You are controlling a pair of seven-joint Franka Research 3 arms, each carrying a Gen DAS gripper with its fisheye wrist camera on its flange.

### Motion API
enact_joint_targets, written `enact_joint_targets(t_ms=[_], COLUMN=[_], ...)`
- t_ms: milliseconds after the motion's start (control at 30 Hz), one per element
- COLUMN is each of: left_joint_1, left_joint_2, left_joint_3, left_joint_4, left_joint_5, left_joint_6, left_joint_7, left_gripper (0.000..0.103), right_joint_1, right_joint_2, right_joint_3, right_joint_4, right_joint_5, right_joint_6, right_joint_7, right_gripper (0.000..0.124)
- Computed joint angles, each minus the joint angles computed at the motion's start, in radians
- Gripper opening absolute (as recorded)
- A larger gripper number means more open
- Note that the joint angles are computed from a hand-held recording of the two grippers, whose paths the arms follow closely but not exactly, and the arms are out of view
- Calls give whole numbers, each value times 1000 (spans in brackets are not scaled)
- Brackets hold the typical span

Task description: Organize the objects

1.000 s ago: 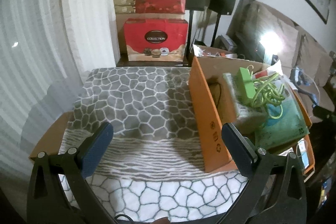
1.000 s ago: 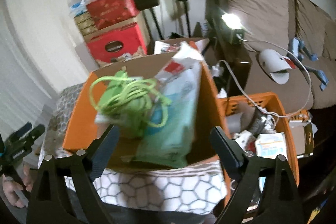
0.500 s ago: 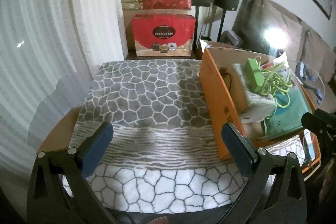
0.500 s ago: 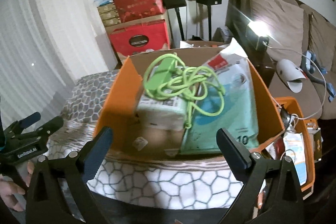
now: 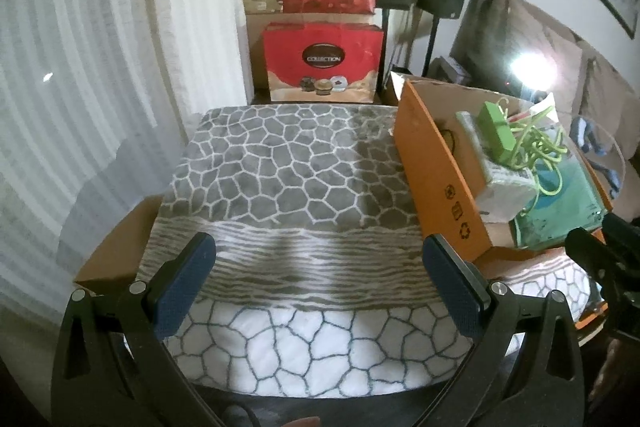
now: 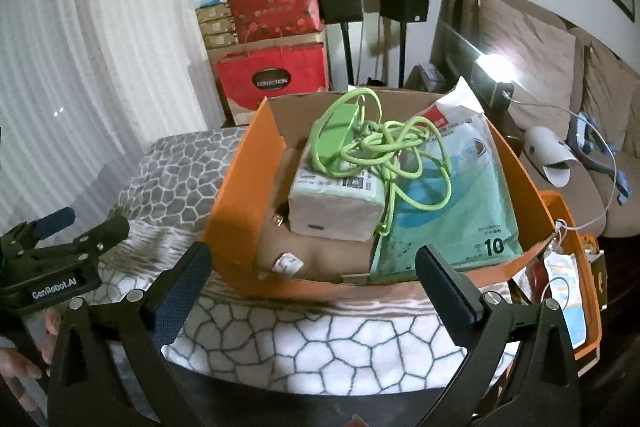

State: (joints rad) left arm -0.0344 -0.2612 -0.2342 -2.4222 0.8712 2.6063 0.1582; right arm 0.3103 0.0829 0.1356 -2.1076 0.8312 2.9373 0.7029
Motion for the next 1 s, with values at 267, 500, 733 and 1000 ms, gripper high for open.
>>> enact_joint_targets(t_ms=[267, 500, 733, 1000], left_joint_1=[-3, -5, -6, -5], left_joint_2=[-22, -28, -38, -53], left_joint_3=[-7, -10, -10, -13], left_joint_4=[-18, -25, -37, -49], left_joint_5=[7, 6, -1, -15], left_joint_6=[-17, -21, -21, -7], left_joint_7=[-9, -7, -4, 1], left_gripper=[103, 103, 103, 103], right_joint_1=[7, 13, 16, 12], right_joint_2=[1, -6, -4, 1], right_joint_3=[3, 6, -1, 6], right_joint_4=[-22, -34, -33, -28], right_joint_5=[-40, -12, -53, -62], right_joint_6=[6, 22, 31, 41], right_joint_7=[43, 19, 62, 65], right_gripper=[103, 102, 102, 103])
